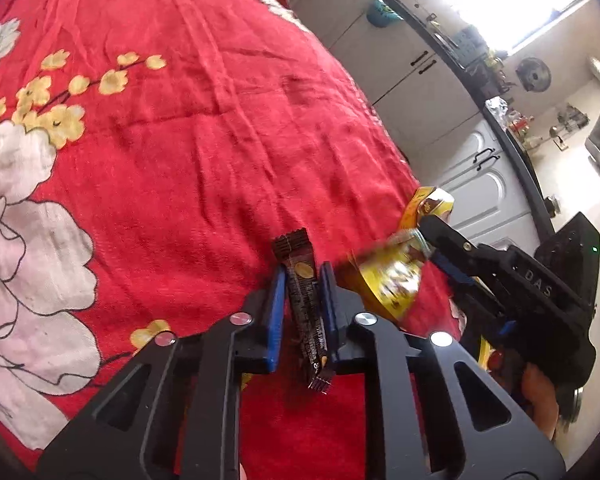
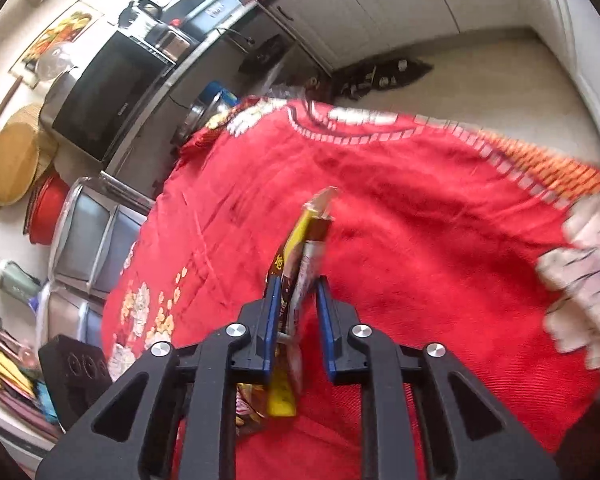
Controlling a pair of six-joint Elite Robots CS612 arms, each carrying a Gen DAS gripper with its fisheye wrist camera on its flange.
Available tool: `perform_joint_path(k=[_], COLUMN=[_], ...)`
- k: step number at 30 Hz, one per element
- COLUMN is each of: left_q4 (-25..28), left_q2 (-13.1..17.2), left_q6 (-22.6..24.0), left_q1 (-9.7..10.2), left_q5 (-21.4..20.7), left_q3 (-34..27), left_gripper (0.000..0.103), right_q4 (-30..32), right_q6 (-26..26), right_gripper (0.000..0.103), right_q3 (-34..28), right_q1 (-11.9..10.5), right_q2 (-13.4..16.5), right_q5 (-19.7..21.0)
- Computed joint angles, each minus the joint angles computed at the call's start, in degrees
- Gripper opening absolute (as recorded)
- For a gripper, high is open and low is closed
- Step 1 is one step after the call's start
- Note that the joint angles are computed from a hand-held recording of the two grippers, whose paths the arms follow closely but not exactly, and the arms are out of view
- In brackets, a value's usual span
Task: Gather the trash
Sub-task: 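Grasp the dark brown wrapper with the left tool while the right tool grasps the yellow wrapper, then carry the brown and yellow wrappers over the yellow bin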
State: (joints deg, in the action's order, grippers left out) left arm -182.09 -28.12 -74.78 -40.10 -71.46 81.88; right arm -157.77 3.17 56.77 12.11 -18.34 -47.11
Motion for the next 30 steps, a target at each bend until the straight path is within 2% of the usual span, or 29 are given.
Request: perform_joint_path(k=[8,14,22,30], left_q4=[2.27,3.47,5.62,8.42], left_q2=[-0.49,0.27,2.61,5.99], left_q6=[7.62,13.81,21.08,26.7], left_q1=[-1.26,-2.07,-2.85,-3.34], left_q5=[3.85,5.81,5.53,3.5], left_q3=[-2.44,-6.72,-14.11,-22.52], left_gripper=[0.005,0.005,0.005,0.005], right_q4=[-9.69,-16.46,-23.99,-28.59], right_q6=[-4.2,-3.19,-0.56,1.58], right_gripper=[0.017,0.017,0.016,0.016], right_q3=[6.47,10.51,14.51,17.03], right_q1=[-1.65,-3.66,-6.53,-9.0], right_q2=[-3.53,-5.61,-7.67,-8.73], right_q5=[-3.78,-4.21,-5.72,-7.61])
